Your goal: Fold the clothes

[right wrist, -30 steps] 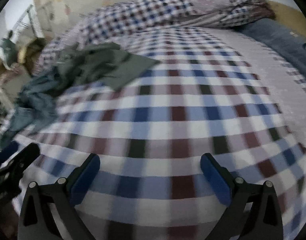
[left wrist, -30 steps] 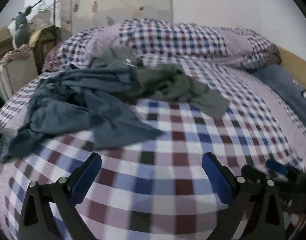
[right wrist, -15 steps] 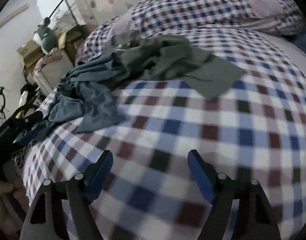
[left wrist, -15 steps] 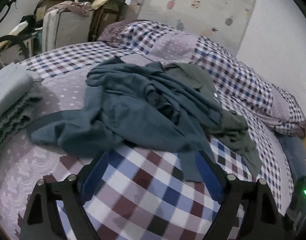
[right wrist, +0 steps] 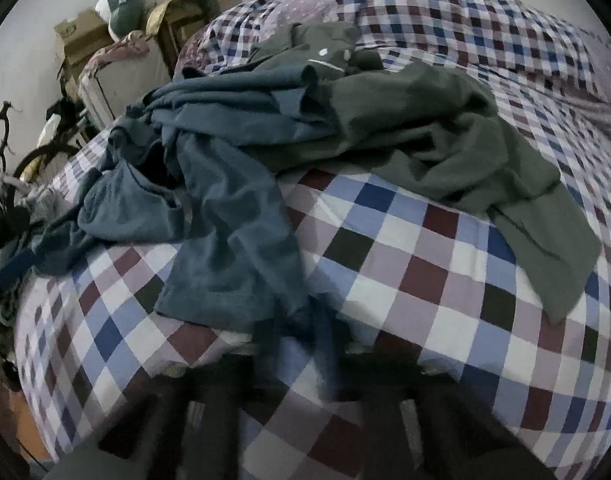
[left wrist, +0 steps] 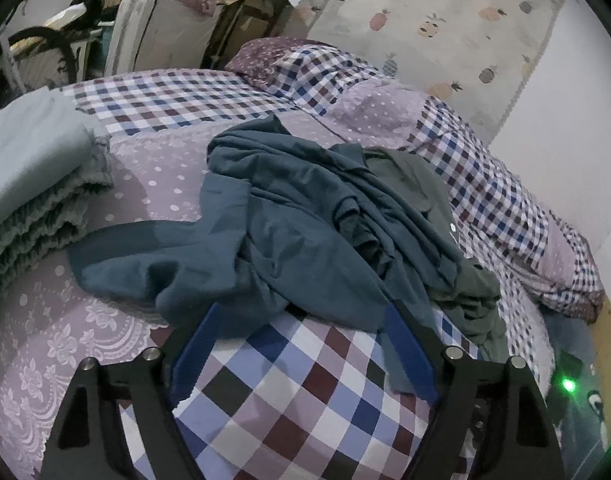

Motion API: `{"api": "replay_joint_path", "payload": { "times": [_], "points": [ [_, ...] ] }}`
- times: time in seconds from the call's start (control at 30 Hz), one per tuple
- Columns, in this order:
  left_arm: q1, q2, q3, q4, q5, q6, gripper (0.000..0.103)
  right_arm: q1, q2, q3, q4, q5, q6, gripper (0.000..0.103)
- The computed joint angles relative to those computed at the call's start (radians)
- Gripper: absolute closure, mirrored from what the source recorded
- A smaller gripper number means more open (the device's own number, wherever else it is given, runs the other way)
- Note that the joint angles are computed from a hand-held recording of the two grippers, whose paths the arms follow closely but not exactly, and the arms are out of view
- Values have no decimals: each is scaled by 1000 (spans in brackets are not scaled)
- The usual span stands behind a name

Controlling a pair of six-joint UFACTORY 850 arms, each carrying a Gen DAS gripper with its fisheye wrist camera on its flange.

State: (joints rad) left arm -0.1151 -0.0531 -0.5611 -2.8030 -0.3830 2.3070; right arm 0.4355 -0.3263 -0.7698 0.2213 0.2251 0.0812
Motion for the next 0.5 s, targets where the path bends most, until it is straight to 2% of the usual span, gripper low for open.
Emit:
{"api": "replay_joint_path", "payload": {
  "times": [0.13,0.23,0.33,0.5],
  "points": [
    [10,5,5,21,-7,-32,17,1,67,66,208,72,-161,99],
    [11,17,11,16,-12,-33,18,-40,171,159,225,129,-139,99],
    [11,28,16,9,-22,-26,17,-98,276,235,265,145,-163,100],
    [7,37,23,33,-41,-43,17,-199,439,320,607,180,-501,100]
  ]
}}
